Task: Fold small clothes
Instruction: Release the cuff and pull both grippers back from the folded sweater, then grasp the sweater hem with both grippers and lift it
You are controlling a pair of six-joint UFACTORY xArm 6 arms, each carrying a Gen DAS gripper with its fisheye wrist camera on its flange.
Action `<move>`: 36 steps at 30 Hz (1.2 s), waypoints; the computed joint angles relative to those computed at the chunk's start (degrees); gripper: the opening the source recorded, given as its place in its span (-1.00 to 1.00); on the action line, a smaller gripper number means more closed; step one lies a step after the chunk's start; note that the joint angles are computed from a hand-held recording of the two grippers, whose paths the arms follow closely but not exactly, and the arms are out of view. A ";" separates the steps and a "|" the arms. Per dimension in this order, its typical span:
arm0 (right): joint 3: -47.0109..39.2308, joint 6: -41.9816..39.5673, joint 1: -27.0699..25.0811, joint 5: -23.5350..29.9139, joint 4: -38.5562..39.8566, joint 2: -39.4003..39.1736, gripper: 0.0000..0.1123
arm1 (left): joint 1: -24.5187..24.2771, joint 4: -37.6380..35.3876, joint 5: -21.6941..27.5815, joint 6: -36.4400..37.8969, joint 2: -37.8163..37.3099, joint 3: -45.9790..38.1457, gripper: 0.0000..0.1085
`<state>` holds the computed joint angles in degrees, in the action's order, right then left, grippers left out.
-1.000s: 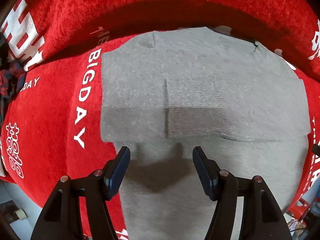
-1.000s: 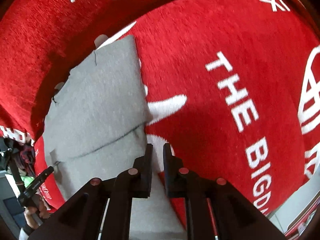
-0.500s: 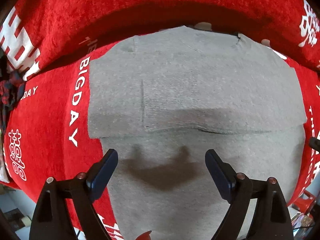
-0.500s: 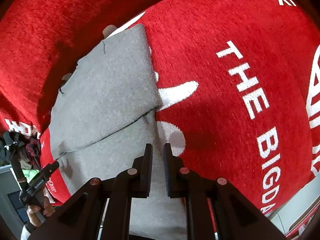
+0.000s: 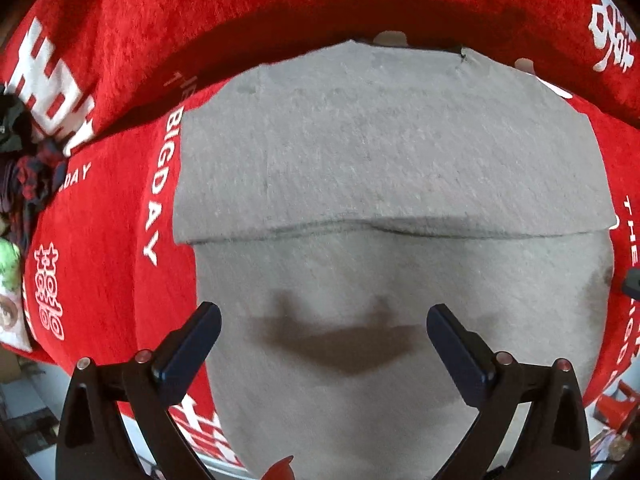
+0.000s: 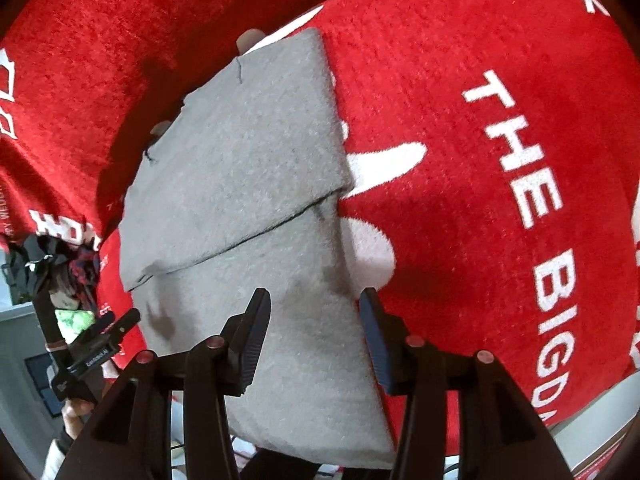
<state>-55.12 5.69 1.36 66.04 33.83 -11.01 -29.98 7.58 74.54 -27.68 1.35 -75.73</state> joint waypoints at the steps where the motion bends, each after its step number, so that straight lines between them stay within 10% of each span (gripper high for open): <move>1: -0.02 -0.44 0.07 0.29 0.05 0.11 -0.05 | 0.22 -1.22 0.49 -1.01 -0.54 0.59 0.90; 15: 6.88 -0.89 0.85 1.78 1.75 -6.21 0.14 | 4.69 -10.45 -1.02 -2.38 -16.01 19.27 0.90; 36: 33.70 5.41 10.40 8.69 -2.65 -36.57 0.14 | 9.74 -25.24 -1.49 5.34 -50.53 53.76 0.90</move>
